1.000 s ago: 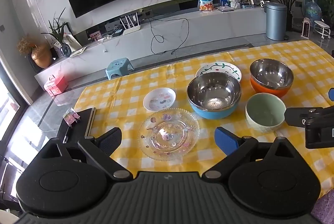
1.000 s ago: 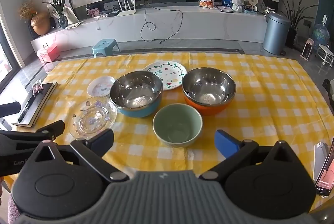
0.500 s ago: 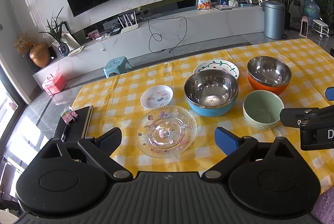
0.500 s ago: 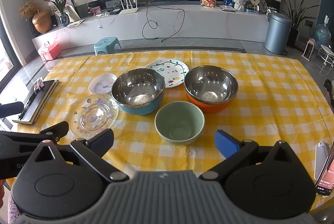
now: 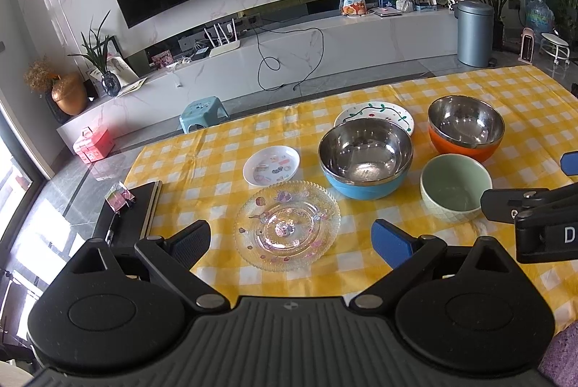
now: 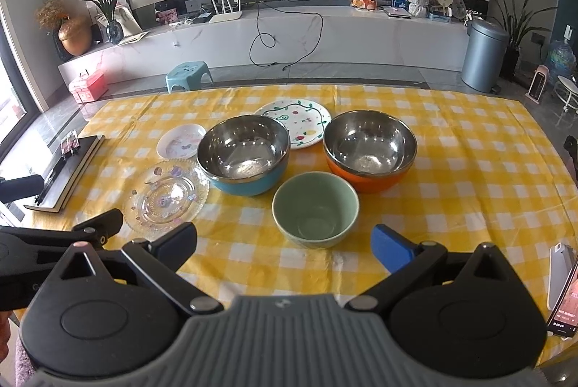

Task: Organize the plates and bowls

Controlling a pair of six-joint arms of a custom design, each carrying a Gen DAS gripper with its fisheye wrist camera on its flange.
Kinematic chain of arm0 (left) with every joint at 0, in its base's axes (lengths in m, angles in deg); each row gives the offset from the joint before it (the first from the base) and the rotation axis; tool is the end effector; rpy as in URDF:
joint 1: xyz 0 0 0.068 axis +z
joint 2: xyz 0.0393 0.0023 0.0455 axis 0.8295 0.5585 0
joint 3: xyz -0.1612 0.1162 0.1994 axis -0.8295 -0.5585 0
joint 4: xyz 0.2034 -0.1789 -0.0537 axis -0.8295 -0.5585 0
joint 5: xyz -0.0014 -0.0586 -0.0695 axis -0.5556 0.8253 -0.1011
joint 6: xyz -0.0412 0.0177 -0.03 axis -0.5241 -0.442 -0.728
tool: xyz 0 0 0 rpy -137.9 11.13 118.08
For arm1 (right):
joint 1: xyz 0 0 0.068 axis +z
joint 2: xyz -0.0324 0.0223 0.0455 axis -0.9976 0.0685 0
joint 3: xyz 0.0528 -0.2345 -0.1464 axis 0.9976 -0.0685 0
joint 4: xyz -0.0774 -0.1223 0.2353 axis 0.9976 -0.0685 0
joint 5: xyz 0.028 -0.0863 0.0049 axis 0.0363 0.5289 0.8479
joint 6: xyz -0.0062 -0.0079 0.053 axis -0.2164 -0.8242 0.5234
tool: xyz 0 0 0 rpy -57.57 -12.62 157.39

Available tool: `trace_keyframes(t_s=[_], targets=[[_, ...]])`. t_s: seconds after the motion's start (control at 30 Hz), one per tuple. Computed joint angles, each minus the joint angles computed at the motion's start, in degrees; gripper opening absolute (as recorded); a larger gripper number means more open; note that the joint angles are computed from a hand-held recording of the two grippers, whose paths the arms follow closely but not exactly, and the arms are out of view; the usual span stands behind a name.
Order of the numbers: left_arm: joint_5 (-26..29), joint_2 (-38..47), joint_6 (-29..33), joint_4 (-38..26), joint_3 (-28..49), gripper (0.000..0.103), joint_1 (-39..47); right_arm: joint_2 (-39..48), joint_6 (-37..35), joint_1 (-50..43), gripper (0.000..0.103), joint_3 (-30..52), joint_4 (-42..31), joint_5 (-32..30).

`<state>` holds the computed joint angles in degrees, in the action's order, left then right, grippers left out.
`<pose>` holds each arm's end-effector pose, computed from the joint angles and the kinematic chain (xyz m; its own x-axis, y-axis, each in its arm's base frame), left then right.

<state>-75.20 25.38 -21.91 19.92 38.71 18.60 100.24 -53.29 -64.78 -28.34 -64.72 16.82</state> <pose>0.2259 -0.1491 0.3009 -0.6582 0.2458 -0.7116 0.0907 0.9642 0.2491 0.2412 0.0890 0.2413 -0.7121 0.0186 -0.7018 -0.0775 0.9915 0.1049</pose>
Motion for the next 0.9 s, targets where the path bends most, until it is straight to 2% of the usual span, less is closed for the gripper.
trace_keyframes(t_s=[0.9], targets=[[0.07, -0.17, -0.31, 0.25, -0.51, 0.103, -0.25, 0.15, -0.09, 0.21, 0.101, 0.23, -0.06, -0.41]])
